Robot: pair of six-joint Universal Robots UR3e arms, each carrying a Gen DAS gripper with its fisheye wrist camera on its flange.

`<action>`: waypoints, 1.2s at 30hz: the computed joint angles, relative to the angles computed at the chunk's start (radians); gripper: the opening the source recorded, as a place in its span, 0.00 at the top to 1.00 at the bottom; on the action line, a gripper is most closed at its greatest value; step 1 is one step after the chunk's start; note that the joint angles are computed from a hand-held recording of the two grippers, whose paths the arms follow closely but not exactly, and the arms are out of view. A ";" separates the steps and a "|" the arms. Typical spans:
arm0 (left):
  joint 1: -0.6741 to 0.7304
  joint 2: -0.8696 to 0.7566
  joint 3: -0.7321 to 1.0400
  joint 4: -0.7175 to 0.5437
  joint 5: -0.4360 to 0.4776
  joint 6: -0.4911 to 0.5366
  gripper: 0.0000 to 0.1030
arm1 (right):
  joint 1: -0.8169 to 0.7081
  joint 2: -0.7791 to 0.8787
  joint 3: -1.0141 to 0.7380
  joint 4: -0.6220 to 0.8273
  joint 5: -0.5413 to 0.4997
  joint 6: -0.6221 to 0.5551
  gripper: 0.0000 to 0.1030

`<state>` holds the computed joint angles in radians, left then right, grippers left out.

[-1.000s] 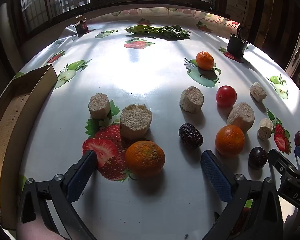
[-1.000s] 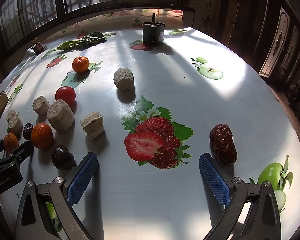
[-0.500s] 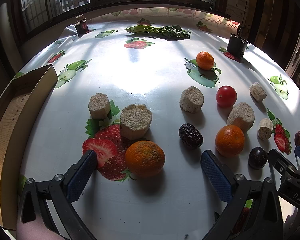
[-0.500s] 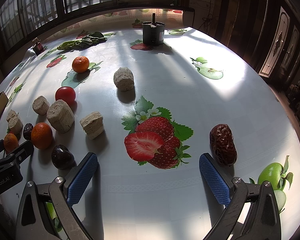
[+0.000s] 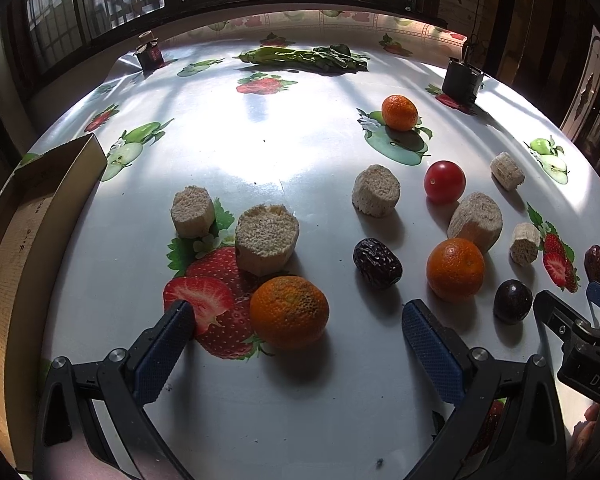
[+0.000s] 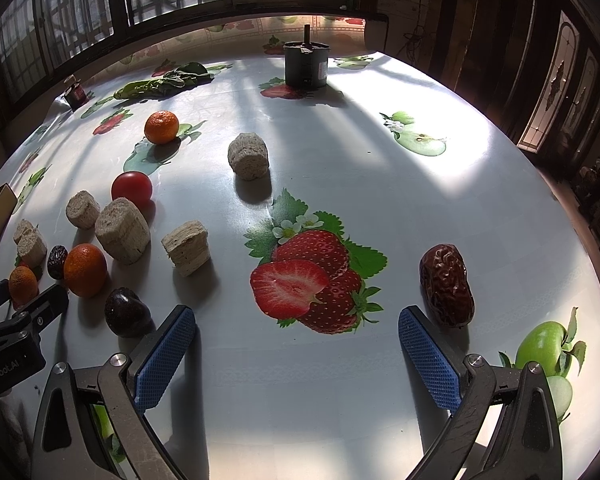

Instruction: Organize fruits

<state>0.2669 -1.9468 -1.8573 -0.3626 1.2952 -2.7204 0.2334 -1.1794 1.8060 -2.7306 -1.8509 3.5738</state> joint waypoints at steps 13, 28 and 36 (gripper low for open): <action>0.153 0.189 -0.102 -0.188 -0.183 0.203 0.32 | 0.037 -0.001 -0.039 0.100 -0.060 0.125 0.01; 0.450 0.643 -0.364 -0.361 -0.406 0.454 0.22 | 0.171 -0.236 0.151 -0.016 -0.116 0.401 0.01; 0.510 0.724 -0.428 -0.337 -0.452 0.492 0.24 | 0.380 -0.237 0.032 0.086 -0.473 0.494 0.01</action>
